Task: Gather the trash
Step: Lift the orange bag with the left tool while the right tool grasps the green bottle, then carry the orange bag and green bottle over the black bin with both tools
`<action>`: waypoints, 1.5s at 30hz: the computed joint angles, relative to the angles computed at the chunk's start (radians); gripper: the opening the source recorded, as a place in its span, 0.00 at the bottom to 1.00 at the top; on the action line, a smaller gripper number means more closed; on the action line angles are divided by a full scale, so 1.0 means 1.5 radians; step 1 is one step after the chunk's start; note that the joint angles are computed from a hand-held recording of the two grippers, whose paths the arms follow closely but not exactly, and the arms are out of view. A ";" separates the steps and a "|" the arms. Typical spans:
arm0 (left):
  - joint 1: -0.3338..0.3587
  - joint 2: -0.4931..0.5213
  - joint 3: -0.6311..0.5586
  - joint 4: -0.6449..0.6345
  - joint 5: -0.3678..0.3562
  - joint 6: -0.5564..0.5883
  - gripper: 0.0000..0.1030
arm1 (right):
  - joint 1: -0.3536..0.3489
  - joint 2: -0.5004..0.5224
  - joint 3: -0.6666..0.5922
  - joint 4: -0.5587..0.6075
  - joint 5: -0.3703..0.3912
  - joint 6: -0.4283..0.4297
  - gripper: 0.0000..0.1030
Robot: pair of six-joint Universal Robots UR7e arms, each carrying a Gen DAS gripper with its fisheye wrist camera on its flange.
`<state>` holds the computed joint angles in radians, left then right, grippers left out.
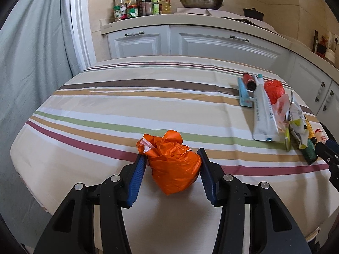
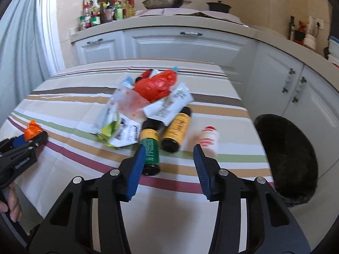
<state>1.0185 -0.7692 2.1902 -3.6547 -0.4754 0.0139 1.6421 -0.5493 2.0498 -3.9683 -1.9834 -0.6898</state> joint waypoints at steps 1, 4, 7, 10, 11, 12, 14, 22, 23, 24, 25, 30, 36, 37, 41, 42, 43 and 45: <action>0.002 -0.001 0.000 -0.001 -0.001 0.001 0.48 | 0.003 0.003 -0.004 0.006 -0.005 -0.002 0.41; 0.007 -0.004 0.001 -0.003 -0.005 0.001 0.48 | 0.006 0.004 -0.008 0.023 -0.009 -0.001 0.39; 0.009 -0.004 0.001 -0.004 -0.005 0.000 0.48 | 0.009 0.009 -0.015 0.032 -0.015 -0.004 0.39; 0.010 -0.002 0.000 -0.005 -0.004 0.001 0.48 | 0.009 0.014 -0.026 0.049 -0.021 -0.003 0.28; 0.010 -0.001 0.000 -0.010 -0.004 0.005 0.48 | 0.009 0.015 -0.029 0.057 -0.025 -0.003 0.24; 0.011 -0.001 -0.001 -0.011 -0.004 0.007 0.48 | 0.009 0.018 -0.032 0.062 -0.028 -0.003 0.22; 0.012 0.001 -0.003 -0.014 -0.004 0.011 0.48 | 0.008 0.021 -0.033 0.053 -0.026 -0.007 0.22; -0.002 0.001 0.005 -0.029 -0.002 0.022 0.48 | 0.014 0.013 -0.003 -0.008 0.003 -0.038 0.22; -0.005 0.002 0.005 -0.031 -0.002 0.023 0.48 | 0.015 0.010 0.001 -0.015 0.006 -0.039 0.22; -0.010 0.002 0.006 -0.034 -0.002 0.025 0.48 | 0.015 0.005 0.007 -0.024 0.009 -0.038 0.22; -0.015 0.003 0.006 -0.037 -0.003 0.026 0.48 | 0.015 0.000 0.010 -0.030 0.012 -0.036 0.22; -0.038 0.011 -0.001 -0.044 -0.018 0.041 0.48 | 0.007 -0.028 0.026 -0.066 0.013 -0.027 0.22; -0.065 0.040 -0.039 -0.035 -0.066 0.070 0.48 | -0.016 -0.060 0.034 -0.116 0.000 -0.017 0.22; -0.070 0.048 -0.049 -0.031 -0.079 0.077 0.48 | -0.020 -0.065 0.033 -0.124 -0.005 -0.017 0.22; -0.089 0.077 -0.082 -0.030 -0.114 0.101 0.48 | -0.042 -0.081 0.027 -0.159 -0.023 -0.024 0.22; -0.093 0.085 -0.090 -0.029 -0.123 0.106 0.48 | -0.050 -0.087 0.026 -0.166 -0.028 -0.024 0.22; -0.097 0.095 -0.104 -0.023 -0.136 0.112 0.48 | -0.057 -0.093 0.026 -0.170 -0.030 -0.023 0.22; -0.102 0.109 -0.122 -0.009 -0.155 0.115 0.48 | -0.072 -0.105 0.024 -0.176 -0.037 -0.019 0.22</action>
